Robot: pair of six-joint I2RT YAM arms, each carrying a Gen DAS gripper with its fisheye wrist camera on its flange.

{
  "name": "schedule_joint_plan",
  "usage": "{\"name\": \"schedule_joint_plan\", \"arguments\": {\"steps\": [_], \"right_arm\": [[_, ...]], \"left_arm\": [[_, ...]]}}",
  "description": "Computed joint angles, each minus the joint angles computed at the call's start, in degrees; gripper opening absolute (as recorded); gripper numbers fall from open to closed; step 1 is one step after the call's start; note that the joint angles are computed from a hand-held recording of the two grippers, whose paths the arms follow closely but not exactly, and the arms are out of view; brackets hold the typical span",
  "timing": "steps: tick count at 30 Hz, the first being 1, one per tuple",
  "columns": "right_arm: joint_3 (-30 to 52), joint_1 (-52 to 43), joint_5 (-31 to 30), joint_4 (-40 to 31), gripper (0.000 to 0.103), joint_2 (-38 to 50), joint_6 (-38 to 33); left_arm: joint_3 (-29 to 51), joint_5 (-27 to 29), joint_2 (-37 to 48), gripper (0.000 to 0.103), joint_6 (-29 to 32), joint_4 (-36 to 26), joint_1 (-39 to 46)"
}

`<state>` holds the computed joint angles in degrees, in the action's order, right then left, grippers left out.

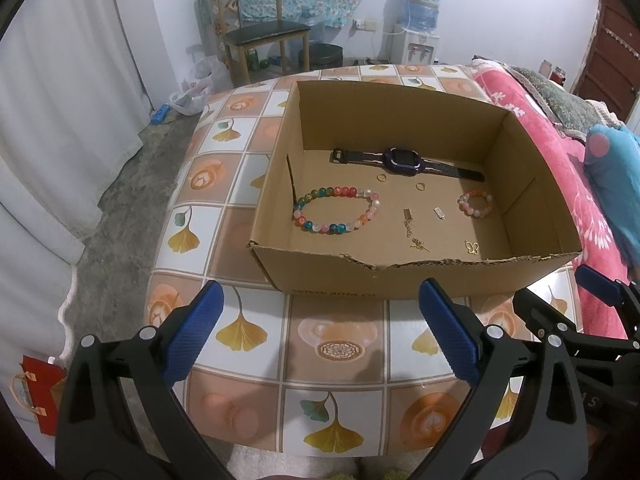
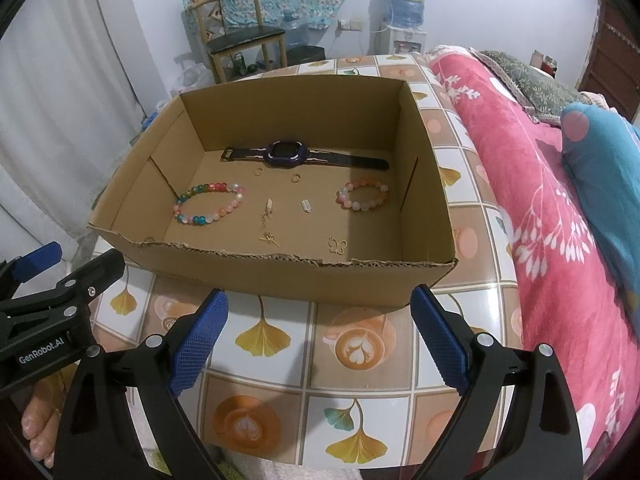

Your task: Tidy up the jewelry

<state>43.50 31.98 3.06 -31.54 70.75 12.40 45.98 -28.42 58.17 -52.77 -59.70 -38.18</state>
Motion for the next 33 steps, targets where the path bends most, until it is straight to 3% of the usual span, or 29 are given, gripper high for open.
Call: {"name": "schedule_joint_plan", "arguments": {"steps": [33], "right_arm": [[-0.01, 0.19, 0.03, 0.34, 0.090, 0.54, 0.18]], "left_arm": [[-0.70, 0.34, -0.85, 0.095, 1.04, 0.60, 0.98]]}}
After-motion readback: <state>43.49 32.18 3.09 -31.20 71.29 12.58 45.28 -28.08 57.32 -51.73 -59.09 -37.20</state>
